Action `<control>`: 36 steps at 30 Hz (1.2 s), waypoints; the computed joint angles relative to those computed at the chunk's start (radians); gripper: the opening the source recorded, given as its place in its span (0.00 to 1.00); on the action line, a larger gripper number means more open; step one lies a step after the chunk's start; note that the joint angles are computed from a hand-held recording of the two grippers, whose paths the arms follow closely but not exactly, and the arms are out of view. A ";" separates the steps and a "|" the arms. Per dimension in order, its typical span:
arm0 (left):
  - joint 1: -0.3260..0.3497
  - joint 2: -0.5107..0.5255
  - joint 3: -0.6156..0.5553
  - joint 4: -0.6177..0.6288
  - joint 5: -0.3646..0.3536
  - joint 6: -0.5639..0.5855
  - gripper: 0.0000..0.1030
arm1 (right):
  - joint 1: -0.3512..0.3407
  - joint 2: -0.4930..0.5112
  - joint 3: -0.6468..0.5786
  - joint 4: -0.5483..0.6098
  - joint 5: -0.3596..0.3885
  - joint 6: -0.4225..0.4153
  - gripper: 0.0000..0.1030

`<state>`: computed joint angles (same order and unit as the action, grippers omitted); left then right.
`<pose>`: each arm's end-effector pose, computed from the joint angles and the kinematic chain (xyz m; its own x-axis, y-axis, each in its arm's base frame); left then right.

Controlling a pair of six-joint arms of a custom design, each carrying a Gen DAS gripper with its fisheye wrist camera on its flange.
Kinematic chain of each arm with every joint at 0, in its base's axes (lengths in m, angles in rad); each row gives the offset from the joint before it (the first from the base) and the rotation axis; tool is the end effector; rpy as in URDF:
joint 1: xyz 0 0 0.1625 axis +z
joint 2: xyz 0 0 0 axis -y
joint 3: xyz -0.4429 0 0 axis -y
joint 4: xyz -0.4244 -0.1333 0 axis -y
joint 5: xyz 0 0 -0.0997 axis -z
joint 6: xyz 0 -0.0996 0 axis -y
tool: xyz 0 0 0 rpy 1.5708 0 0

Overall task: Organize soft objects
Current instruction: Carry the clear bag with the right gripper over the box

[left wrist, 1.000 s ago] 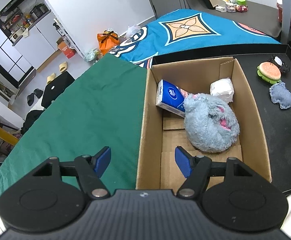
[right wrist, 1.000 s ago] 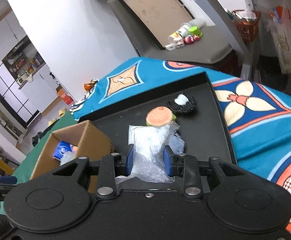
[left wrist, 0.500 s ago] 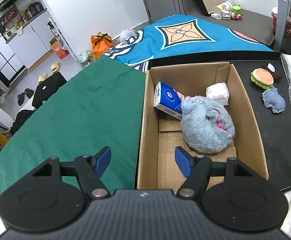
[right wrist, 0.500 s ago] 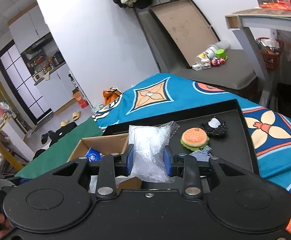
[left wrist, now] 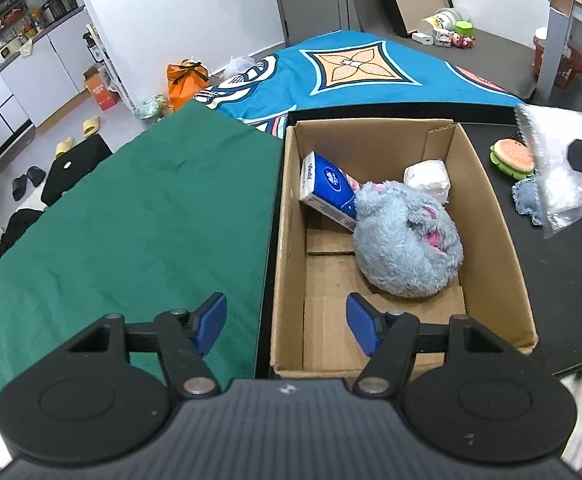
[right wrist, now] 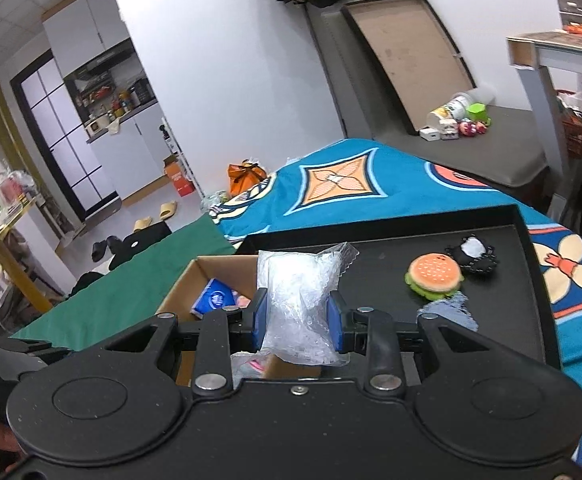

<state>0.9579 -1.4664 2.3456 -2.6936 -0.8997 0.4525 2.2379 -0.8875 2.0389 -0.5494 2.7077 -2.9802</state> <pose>-0.0890 -0.4660 0.2245 -0.4096 0.6419 -0.6482 0.8199 0.5706 0.0469 0.3001 -0.3116 0.0125 -0.8390 0.3946 0.3747 -0.2184 0.3865 -0.8961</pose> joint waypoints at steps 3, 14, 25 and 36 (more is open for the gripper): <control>0.019 0.001 -0.004 -0.004 -0.021 0.005 0.61 | -0.005 0.024 -0.035 0.027 -0.012 -0.011 0.29; 0.074 0.038 -0.063 0.097 -0.030 -0.090 0.22 | -0.015 0.102 -0.153 0.152 -0.032 0.000 0.29; 0.110 0.031 -0.088 0.143 -0.090 -0.112 0.10 | -0.034 0.169 -0.269 0.318 -0.072 0.024 0.30; 0.149 0.027 -0.120 0.175 -0.157 -0.135 0.10 | -0.055 0.244 -0.372 0.439 -0.130 0.078 0.30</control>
